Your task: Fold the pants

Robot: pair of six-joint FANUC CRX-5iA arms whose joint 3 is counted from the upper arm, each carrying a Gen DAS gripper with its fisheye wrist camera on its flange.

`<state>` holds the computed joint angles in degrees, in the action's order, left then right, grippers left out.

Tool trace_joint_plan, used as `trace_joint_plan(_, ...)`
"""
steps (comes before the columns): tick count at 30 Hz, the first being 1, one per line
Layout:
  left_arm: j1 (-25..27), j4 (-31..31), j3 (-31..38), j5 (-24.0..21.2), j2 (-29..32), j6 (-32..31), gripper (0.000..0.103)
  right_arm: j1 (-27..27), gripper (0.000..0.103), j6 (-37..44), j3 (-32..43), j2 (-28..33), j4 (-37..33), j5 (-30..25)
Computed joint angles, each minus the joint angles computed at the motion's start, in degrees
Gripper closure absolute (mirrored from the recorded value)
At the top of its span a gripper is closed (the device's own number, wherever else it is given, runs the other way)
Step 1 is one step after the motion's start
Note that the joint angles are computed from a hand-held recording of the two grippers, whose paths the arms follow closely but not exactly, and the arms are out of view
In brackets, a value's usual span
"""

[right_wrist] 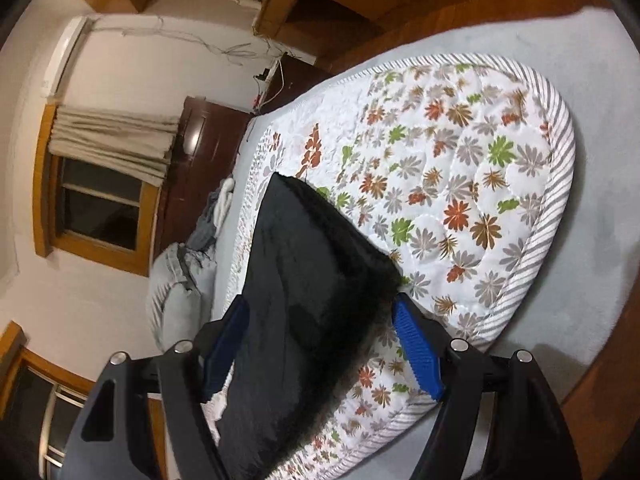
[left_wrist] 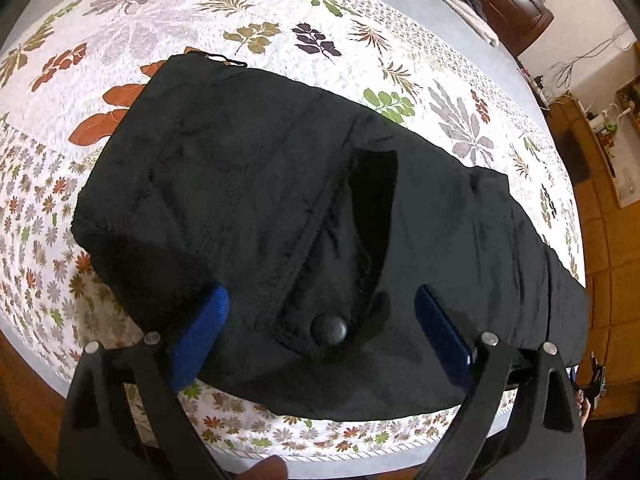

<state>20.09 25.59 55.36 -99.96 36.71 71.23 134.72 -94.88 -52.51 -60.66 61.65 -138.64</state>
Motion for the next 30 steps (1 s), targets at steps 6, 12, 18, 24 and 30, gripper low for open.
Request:
trace_joint_plan(6, -0.25, -0.76, 0.77, -0.59, 0.42, -0.65, 0.009, -4.77, 0.028, 6.16, -2.75, -1.47, 5.30, 5.46)
trace_joint_plan(12, -0.53, -1.25, 1.64, -1.02, 0.88, 0.49, 0.008, -7.36, 0.024, 7.54, -4.76, -3.55, 7.49, 8.62)
trace_joint_plan(18, -0.66, -1.45, 2.49, -1.51, 1.33, 0.67, 0.008, -12.98, 0.078, 14.08, -3.21, -3.40, 7.72, 14.44)
trace_joint_plan(24, -0.19, -0.05, 1.69, -1.21, 1.30, 0.76, 0.008, -32.55, 0.083, 26.18, 2.91, 2.15, 6.04, 31.17)
trace_joint_plan(30, 0.34, 1.54, 0.68, -0.89, 1.25, 0.46, 0.008, -47.75, 0.084, 37.88, 9.86, 7.87, 4.48, 44.42)
